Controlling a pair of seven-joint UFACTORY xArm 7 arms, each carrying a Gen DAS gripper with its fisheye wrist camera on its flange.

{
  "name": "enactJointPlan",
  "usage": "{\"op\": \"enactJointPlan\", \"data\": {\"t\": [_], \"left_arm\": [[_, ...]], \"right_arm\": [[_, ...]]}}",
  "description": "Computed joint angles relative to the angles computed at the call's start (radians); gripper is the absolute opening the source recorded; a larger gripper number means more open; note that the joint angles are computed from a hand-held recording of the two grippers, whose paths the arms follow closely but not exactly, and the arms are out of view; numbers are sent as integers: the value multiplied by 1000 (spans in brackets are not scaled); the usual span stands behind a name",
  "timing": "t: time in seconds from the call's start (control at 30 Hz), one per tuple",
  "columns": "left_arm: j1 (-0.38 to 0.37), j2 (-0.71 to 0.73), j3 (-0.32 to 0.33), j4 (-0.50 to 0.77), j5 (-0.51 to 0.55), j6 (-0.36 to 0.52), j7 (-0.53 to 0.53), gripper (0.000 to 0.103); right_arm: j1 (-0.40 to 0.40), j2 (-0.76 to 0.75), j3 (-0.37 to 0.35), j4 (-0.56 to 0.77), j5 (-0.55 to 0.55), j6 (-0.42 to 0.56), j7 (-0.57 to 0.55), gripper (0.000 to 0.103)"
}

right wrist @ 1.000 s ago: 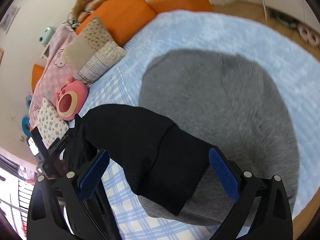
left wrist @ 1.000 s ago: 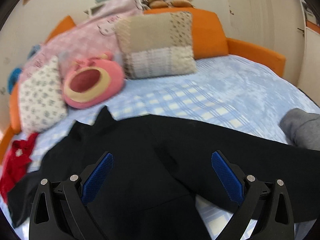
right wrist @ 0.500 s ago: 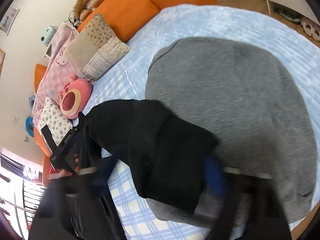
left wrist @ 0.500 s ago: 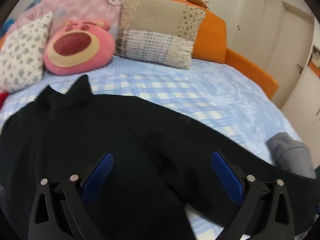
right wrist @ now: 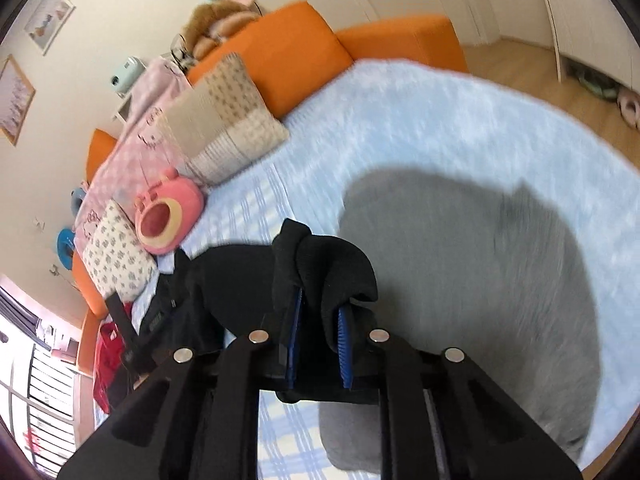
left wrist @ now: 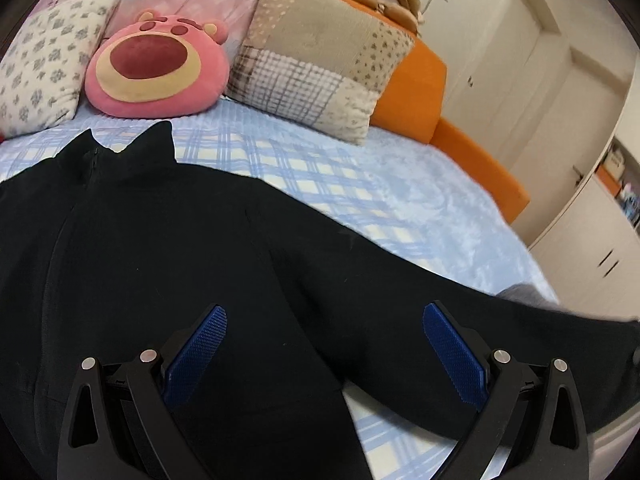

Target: Fold large clothes

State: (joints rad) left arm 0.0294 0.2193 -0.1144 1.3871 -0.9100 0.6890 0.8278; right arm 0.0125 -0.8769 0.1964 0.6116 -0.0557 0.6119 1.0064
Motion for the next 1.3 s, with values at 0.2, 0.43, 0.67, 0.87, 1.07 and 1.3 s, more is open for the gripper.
{"op": "enactJointPlan", "data": {"t": [0.2, 0.43, 0.67, 0.87, 1.07, 1.3], "left_arm": [[-19, -38, 1, -43, -42, -17, -67, 99], [-77, 28, 21, -35, 201, -160, -363, 37], [-40, 34, -48, -112, 205, -245, -292, 24], [-22, 50, -59, -80, 158, -202, -248, 29], [-29, 31, -56, -108, 132, -211, -196, 39], [-44, 29, -51, -112, 145, -225, -187, 44]], "right_arm": [[-105, 175, -36, 271, -98, 60, -85, 16], [-142, 287, -75, 435, -139, 104, -123, 3], [-94, 345, -101, 435, -94, 115, -175, 3], [-21, 355, -171, 350, 38, 245, -274, 50], [-55, 184, -192, 68, 97, 158, -217, 97], [-38, 190, -240, -37, 214, 14, -252, 98]]}}
